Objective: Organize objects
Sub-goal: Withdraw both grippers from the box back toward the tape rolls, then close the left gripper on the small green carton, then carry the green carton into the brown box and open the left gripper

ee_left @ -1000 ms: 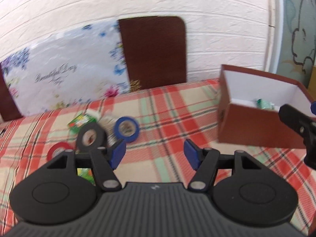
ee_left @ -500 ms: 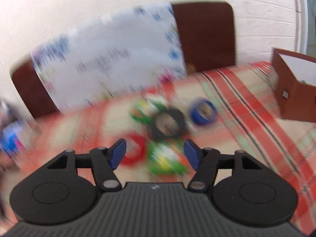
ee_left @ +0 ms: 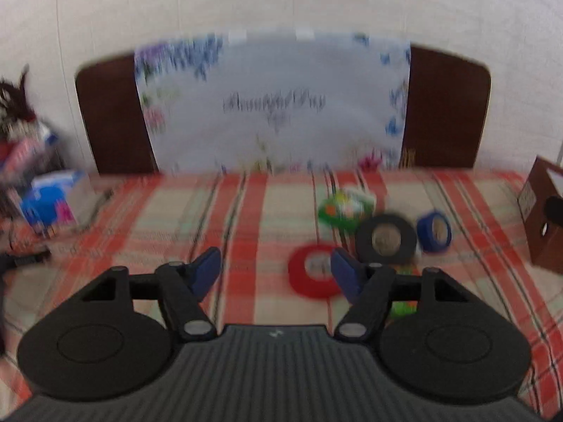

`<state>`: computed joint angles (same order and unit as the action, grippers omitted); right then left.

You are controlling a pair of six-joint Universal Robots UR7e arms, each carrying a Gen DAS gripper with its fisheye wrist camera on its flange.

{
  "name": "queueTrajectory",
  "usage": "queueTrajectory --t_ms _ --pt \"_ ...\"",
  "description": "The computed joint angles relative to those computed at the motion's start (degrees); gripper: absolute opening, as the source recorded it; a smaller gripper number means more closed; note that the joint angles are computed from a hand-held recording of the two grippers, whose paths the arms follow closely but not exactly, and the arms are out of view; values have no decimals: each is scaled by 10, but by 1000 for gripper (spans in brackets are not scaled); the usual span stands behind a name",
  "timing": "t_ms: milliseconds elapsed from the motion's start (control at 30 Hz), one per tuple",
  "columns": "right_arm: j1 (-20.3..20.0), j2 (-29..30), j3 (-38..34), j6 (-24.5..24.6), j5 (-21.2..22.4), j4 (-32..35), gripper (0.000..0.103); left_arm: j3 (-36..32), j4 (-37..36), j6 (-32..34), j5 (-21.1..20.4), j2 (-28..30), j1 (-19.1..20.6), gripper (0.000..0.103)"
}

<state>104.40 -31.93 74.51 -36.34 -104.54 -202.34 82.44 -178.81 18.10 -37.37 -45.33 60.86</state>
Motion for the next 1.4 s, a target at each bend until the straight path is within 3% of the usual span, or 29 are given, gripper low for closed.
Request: queueTrajectory --t_ms 67,133,233,367,500,600,633,667,700,767,867,1000,1267,1400 --pt "-14 15 1 -2 -2 64 88 13 71 -80 -27 -10 18 60" --pt "-18 41 -22 -32 -21 130 88 16 106 -118 -57 -16 27 59" --pt "-17 82 -66 -72 -36 193 88 -3 140 -125 -110 -16 36 59" --pt "-18 111 -115 -59 -47 255 89 -59 183 -134 -175 8 51 59" --pt "-19 122 -147 -44 -60 303 89 -120 242 -156 -202 48 64 60" --pt "-22 128 -162 -40 -52 319 90 -127 222 -152 -220 61 67 55" --pt "-22 128 -161 -40 -48 318 84 -131 229 -154 -228 63 67 43" --pt "-23 126 -159 -40 -43 318 71 -127 224 -156 -220 62 63 43" --pt "-23 122 -154 -42 -37 319 69 -121 217 -150 -206 62 57 43" --pt "-21 114 -137 -47 -42 303 57 -103 211 -148 -195 56 49 41" --pt "-23 84 -73 -57 -44 255 55 -73 219 -185 -216 41 43 41" --pt "-31 30 26 -72 -51 197 55 -42 206 -200 -212 43 22 41" --pt "-57 -76 179 -50 -64 121 56 -21 226 -194 -238 65 -16 42" --pt "-64 -110 233 -32 -73 82 56 -12 220 -184 -231 76 -34 42"
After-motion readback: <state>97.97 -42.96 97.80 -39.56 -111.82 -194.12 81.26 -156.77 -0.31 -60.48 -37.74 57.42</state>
